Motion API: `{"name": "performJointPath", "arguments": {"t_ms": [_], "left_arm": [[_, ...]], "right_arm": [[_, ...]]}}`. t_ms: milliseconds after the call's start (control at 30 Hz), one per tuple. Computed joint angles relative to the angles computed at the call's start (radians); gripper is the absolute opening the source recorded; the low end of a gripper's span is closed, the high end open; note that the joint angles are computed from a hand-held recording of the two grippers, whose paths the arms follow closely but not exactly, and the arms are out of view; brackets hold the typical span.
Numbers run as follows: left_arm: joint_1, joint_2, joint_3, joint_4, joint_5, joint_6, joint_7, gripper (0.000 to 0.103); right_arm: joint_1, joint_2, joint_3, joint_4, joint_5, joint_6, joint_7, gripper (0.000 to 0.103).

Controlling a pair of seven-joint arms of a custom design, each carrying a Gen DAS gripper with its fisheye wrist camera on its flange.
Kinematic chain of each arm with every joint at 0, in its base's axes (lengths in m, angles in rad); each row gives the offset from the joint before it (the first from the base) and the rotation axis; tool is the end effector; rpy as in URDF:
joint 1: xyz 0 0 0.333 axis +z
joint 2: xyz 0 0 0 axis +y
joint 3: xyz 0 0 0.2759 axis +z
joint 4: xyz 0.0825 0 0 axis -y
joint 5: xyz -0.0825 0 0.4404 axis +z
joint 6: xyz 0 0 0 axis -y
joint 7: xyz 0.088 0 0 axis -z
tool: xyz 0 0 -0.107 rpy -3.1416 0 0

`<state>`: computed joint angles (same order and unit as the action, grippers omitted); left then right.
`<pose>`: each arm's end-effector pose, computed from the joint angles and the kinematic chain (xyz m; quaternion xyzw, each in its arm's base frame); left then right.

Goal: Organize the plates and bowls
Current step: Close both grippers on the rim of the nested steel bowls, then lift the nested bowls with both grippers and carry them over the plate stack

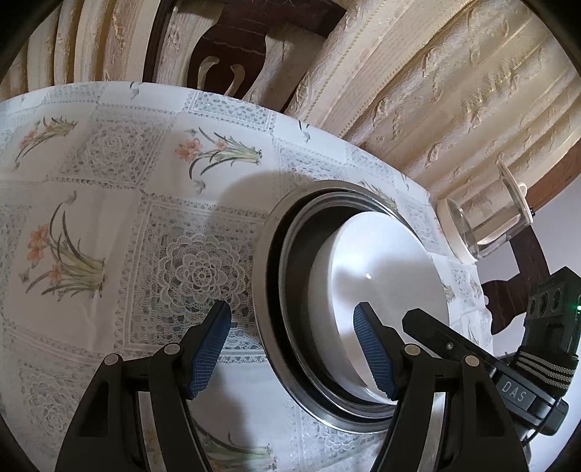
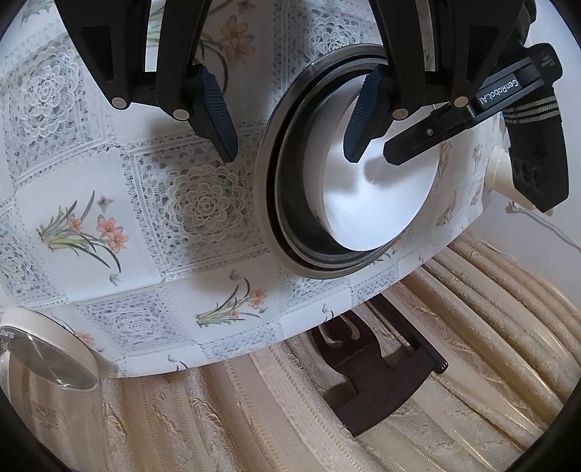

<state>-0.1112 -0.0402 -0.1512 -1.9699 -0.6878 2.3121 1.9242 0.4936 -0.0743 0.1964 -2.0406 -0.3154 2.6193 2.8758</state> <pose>0.6107 -0.1776 0.4719 0.5813 -0.7409 0.3310 0.0595 0.4838 0.4109 0.4871 -0.5240 0.7814 -0.0555 0.3345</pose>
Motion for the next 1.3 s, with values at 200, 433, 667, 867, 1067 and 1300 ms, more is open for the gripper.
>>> {"name": "performJointPath", "arguments": {"t_ms": [200, 433, 667, 867, 1067, 1300], "left_arm": [[0.0, 0.01, 0.0, 0.007, -0.012, -0.007, 0.024, 0.054], [-0.009, -0.003, -0.007, -0.007, -0.007, 0.012, 0.042, 0.045], [-0.014, -0.027, -0.003, -0.026, 0.012, 0.005, 0.025, 0.045], [-0.018, -0.051, 0.0, -0.048, 0.033, -0.002, 0.011, 0.045], [-0.026, -0.091, 0.005, -0.088, 0.031, -0.008, 0.023, 0.045], [-0.043, -0.143, 0.005, -0.147, 0.054, 0.036, 0.041, 0.045]], "right_arm": [[0.004, 0.019, -0.002, 0.015, 0.011, 0.016, -0.035, 0.053], [0.013, 0.04, 0.001, 0.049, -0.026, -0.026, -0.042, 0.048], [0.018, 0.032, 0.002, 0.045, -0.026, -0.046, -0.044, 0.047], [0.024, 0.016, 0.006, 0.034, -0.006, -0.058, -0.053, 0.046], [0.026, -0.016, 0.01, -0.005, 0.018, -0.042, -0.045, 0.046], [0.027, -0.04, 0.019, -0.032, 0.015, -0.036, -0.028, 0.046]]}}
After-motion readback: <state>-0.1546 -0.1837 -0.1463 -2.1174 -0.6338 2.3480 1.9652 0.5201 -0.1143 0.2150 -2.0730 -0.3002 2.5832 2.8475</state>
